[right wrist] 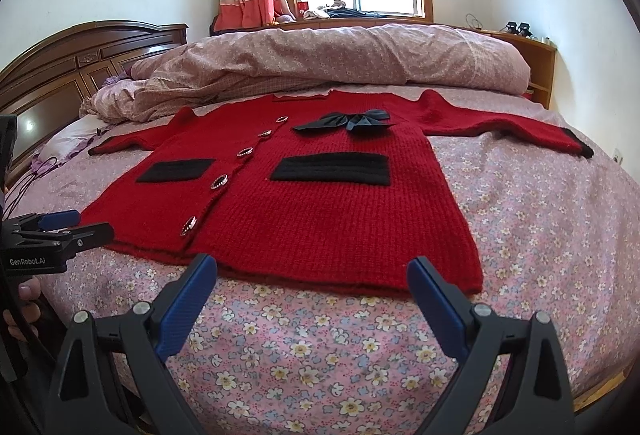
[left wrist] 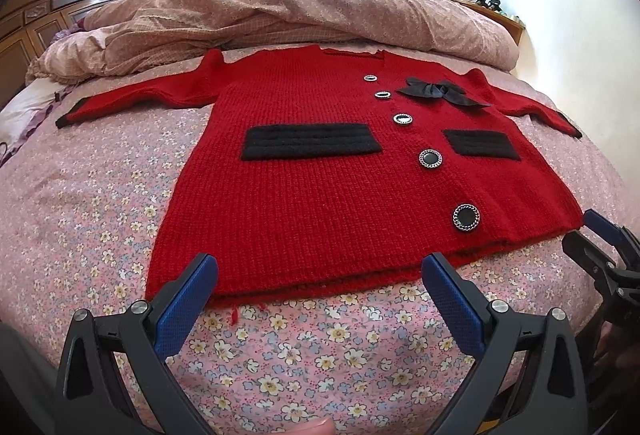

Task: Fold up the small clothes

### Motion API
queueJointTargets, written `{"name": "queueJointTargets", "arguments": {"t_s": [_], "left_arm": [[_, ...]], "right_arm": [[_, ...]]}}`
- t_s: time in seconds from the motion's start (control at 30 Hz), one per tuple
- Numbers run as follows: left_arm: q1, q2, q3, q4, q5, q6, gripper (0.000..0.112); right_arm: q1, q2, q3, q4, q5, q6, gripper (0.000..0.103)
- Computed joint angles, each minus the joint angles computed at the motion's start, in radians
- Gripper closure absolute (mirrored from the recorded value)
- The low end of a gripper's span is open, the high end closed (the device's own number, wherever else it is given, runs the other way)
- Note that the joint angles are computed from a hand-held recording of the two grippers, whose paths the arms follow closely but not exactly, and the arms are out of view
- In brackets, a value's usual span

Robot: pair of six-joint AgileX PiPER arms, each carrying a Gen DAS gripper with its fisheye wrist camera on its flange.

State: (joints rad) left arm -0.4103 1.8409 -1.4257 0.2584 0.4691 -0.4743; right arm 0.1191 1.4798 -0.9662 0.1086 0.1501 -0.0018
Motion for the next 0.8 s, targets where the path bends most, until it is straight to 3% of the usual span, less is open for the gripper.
{"name": "queueJointTargets", "arguments": {"t_s": [0.8], "left_arm": [[0.003,0.006,-0.007,-0.013,0.019,0.02,0.013]], "right_arm": [[0.004,0.016,-0.012,-0.009,0.012,0.008,0.004]]}}
